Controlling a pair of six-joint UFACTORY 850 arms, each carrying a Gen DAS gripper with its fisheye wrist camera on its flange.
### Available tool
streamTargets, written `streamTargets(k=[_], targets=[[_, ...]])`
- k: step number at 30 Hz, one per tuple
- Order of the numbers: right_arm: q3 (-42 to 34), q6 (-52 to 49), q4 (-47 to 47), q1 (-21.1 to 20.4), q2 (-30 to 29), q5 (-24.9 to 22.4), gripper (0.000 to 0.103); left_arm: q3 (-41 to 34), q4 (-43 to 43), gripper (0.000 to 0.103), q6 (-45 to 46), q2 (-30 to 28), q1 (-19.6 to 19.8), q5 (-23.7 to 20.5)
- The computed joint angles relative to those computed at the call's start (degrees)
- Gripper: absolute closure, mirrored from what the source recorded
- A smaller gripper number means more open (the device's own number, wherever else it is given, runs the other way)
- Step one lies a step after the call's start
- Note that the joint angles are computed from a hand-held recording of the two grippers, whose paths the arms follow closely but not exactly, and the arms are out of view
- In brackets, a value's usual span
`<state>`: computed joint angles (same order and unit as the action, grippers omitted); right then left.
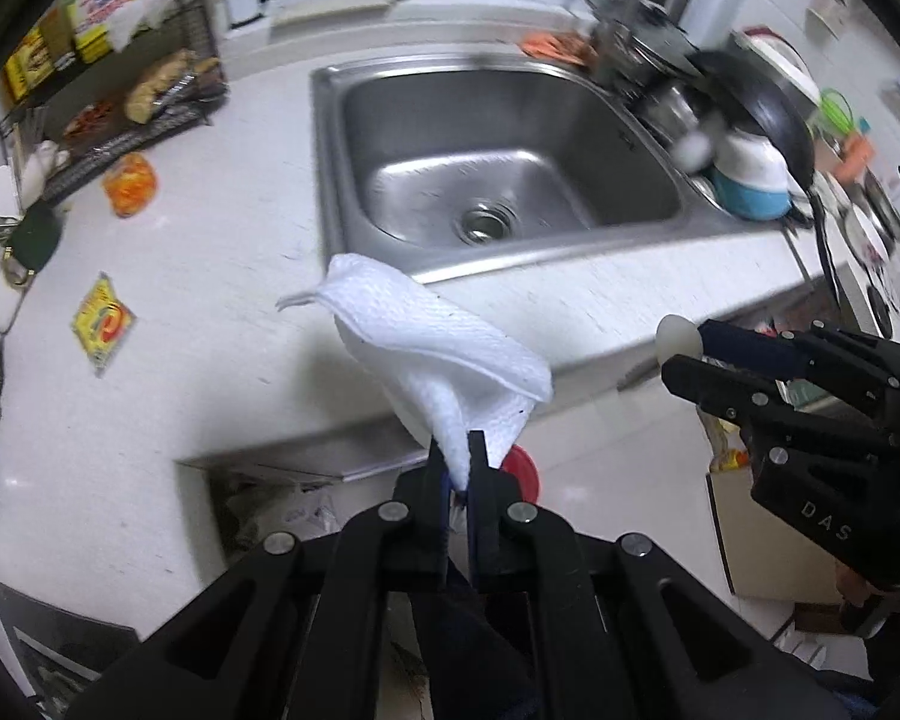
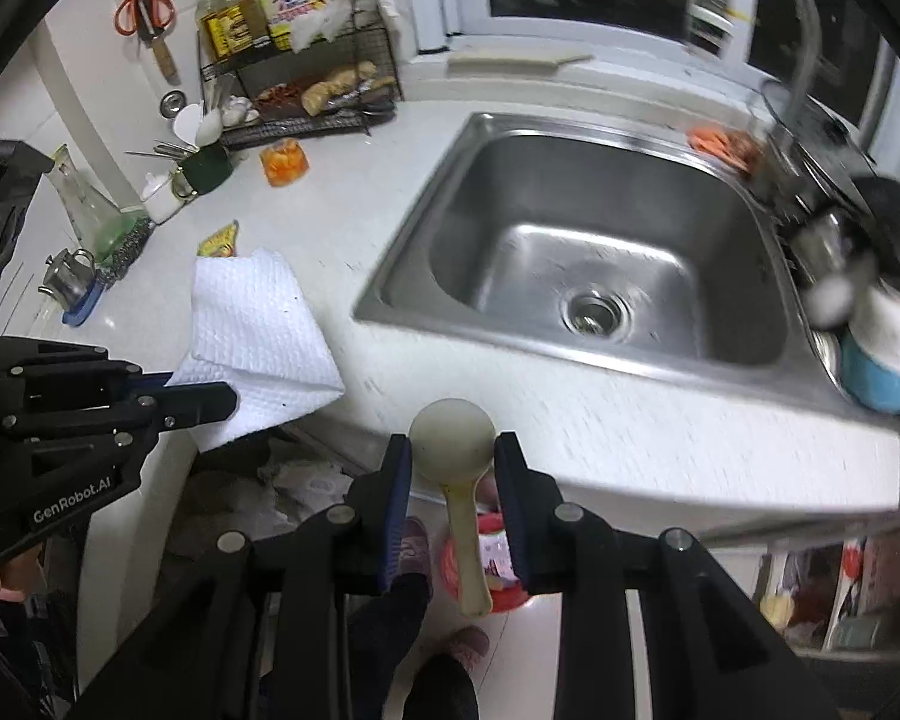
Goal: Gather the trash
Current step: 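Lower both grippers down to the red bin below the counter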
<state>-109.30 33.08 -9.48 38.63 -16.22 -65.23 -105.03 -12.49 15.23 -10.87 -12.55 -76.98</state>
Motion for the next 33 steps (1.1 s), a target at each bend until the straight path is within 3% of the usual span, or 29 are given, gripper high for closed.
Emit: streamTargets(k=[11, 16, 24, 33], targets=[[18.76, 5.59, 1.52, -0.51, 9.53, 4.52, 0.076, 14.95, -1.78, 0.100, 0.60, 3.92, -4.68, 3.15], [26.13, 6.81, 2.76, -0.76, 11.07, 7.65, 0.076, 23.68, -2.73, 0.100, 1.71, 5.17, -5.71, 7.70], [38.17, 6.25, 5.89, -1.77, 11.15, 17.83, 0.076, 35.50, -3.91, 0.100, 3.46, 4.26, -7.39, 17.97], [46.54, 3.07, 7.67, -4.27, 6.68, 30.65, 0.076, 41.19, -7.40, 0.100, 7.45, -2.87, -8.54, 27.15]])
